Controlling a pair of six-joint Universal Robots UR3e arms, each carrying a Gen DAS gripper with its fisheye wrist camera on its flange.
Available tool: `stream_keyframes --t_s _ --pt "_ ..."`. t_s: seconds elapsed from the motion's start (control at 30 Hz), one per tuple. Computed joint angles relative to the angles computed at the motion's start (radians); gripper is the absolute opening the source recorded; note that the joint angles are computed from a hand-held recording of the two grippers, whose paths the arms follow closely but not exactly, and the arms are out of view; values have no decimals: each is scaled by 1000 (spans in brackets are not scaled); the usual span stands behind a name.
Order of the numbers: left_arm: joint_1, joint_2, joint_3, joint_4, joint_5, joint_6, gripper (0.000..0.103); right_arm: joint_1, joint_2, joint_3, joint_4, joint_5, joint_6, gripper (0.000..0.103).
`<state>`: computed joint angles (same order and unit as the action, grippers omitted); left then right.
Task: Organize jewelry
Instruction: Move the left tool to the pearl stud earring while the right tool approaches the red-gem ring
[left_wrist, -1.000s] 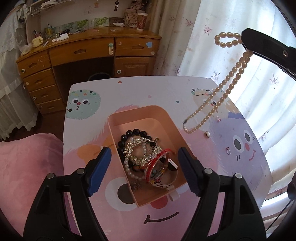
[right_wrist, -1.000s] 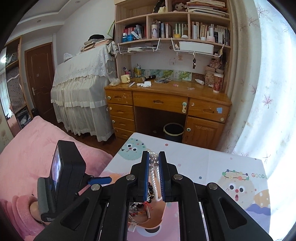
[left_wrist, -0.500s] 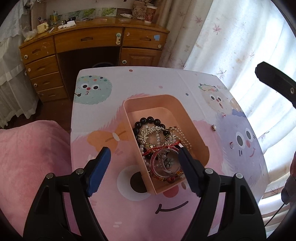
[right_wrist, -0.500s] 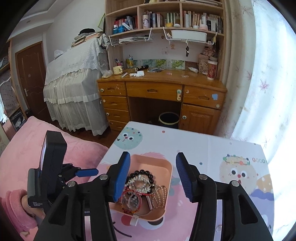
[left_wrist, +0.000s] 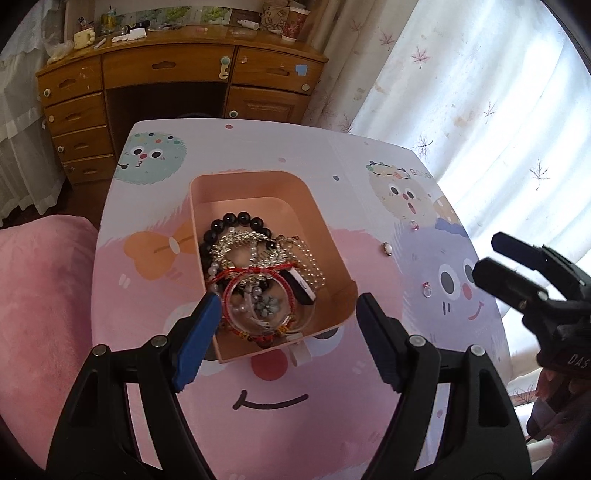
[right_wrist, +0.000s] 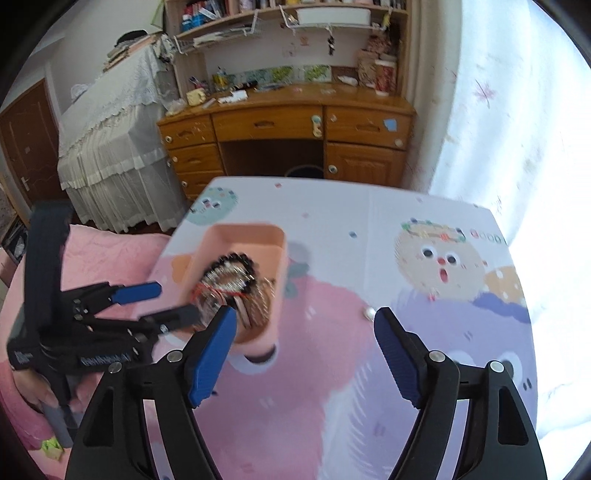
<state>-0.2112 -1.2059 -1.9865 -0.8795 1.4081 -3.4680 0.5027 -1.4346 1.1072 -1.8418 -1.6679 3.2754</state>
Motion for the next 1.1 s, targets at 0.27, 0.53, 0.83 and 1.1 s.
stream_keyframes --t_s 0.27,0.53,0.83,1.1 --pt "-190 -239 187 85 116 -162 73 -245 -238 296 14 83 -175 84" --pt "-322 -550 519 83 166 -253 73 -413 -287 422 14 118 -388 84" --pt "-427 -997 1112 -194 252 -303 73 -579 -357 665 -110 248 -618 84" --pt "-468 -1253 1422 -319 344 -353 61 -595 -395 932 -389 301 -793 55"
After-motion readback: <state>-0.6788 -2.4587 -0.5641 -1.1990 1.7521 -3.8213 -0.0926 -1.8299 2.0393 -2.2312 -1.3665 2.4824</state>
